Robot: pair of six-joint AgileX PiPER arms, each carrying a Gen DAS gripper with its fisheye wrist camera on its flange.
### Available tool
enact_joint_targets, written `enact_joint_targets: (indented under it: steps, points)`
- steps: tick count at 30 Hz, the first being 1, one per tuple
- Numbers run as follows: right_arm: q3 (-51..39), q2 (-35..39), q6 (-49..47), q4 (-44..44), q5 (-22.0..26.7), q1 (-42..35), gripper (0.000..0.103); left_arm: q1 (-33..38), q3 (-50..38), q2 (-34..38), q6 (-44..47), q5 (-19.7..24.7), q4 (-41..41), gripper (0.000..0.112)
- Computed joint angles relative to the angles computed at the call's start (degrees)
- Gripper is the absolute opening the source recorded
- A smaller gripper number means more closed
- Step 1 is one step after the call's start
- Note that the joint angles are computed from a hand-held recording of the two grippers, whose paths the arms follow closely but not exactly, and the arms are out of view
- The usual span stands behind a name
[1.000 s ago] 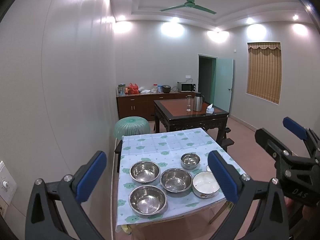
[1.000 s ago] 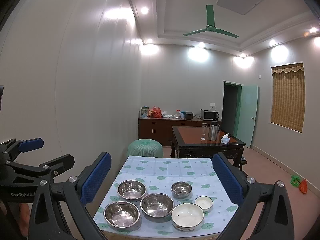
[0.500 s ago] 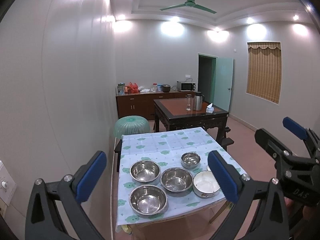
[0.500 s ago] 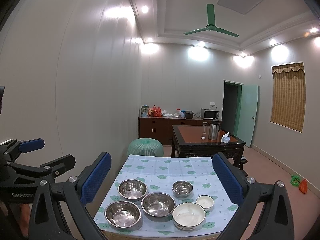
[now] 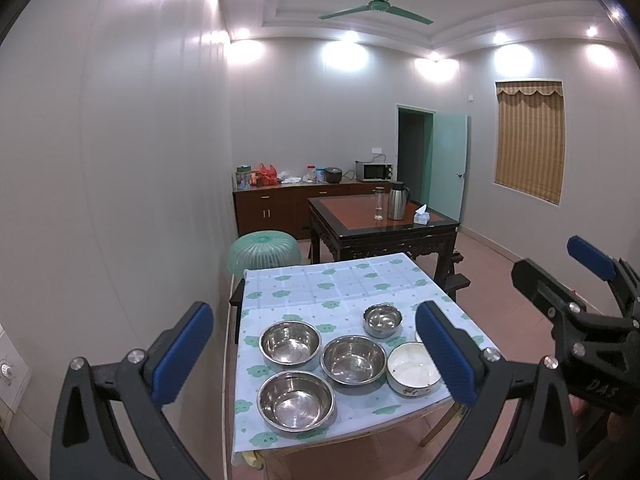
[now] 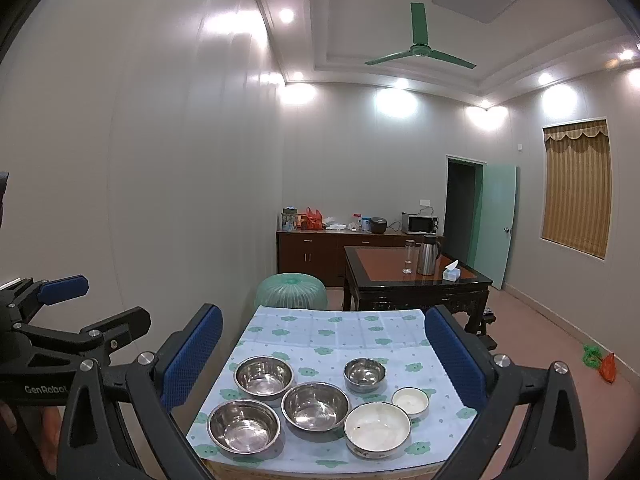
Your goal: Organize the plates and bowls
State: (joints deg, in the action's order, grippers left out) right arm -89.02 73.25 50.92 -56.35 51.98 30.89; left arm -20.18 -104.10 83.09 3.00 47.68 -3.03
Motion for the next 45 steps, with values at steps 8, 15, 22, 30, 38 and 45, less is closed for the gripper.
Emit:
enact_joint_targets:
  steps: [8, 15, 22, 30, 38, 45]
  points:
    - [0.12, 0.35, 0.23, 0.12, -0.46, -0.56, 0.102, -1.41, -1.19, 1.12, -1.79, 0.29, 2.14, 0.103]
    - [0.42, 0.65, 0.43, 0.61, -1.37, -1.31, 0.102, -1.94, -1.47, 1.37, -2.39, 0.39, 2.87, 0.103]
    - [0.30, 1.37, -0.84, 2.52, -3.15, -3.14, 0.102, -2.80, -2.85, 2.83, -3.55, 0.77, 4.25, 0.103]
    - [0.51, 2.61, -2.36, 5.55, -5.51, -5.99, 0.102, -3.10, -3.90, 6.20, -4.33, 0.24, 5.05, 0.103]
    - [-2.41, 6.51, -7.49, 12.15, -7.78, -9.64, 0.102, -2.05, -8.65, 12.19, -4.21, 1.61, 4.56, 0.103]
    - [-5.19, 11.80, -10.81, 17.62, -9.67, -13.05, 0.102, 0.04, -13.51, 19.49, -2.75, 2.97, 3.01, 0.103]
